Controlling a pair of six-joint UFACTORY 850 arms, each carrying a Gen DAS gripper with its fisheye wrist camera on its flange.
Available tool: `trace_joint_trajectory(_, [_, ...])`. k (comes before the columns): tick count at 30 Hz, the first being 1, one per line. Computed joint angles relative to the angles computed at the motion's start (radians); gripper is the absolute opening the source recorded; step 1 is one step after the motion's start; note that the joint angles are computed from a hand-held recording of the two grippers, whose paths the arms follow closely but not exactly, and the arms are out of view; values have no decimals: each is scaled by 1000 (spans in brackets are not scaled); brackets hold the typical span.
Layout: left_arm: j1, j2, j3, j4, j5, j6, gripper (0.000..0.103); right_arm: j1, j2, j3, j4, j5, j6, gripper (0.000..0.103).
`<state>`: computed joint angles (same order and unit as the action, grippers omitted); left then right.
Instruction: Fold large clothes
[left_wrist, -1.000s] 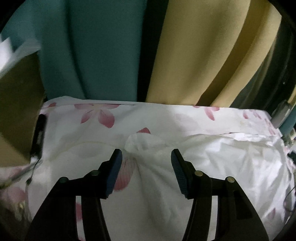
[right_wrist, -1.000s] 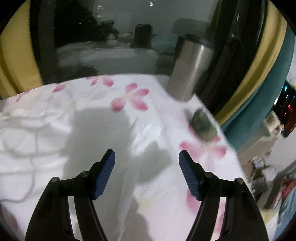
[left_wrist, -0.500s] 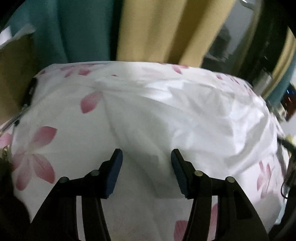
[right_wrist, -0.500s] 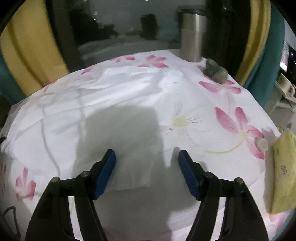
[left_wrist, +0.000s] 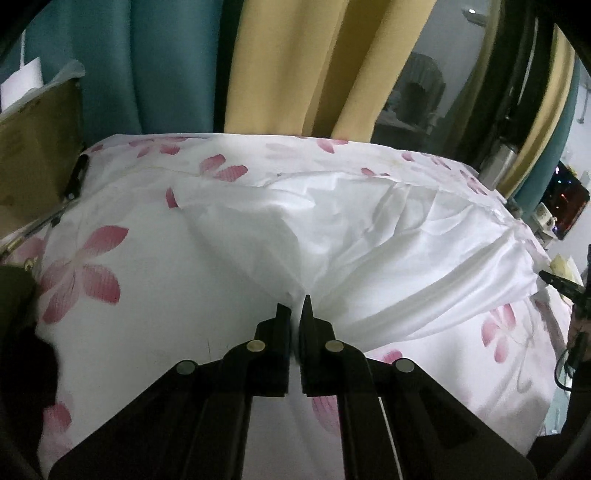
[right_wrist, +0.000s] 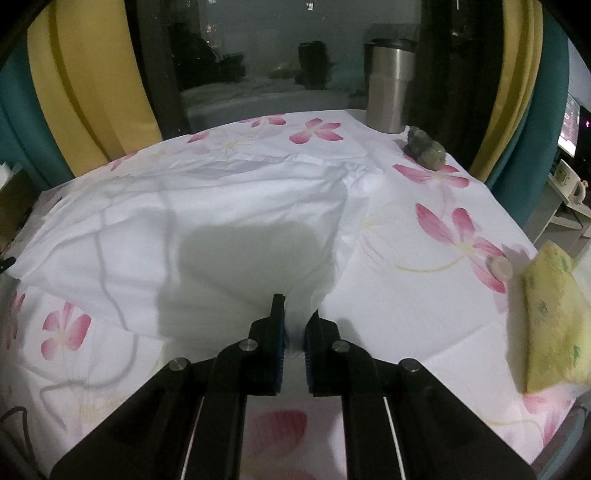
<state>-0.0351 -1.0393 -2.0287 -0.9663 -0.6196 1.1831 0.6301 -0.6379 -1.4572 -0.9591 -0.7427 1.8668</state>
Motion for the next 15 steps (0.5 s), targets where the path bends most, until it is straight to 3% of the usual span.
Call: trace_joint_trajectory(15, [28,122,248,-63,-20,113,5,70,62,96,22,-60,74,8])
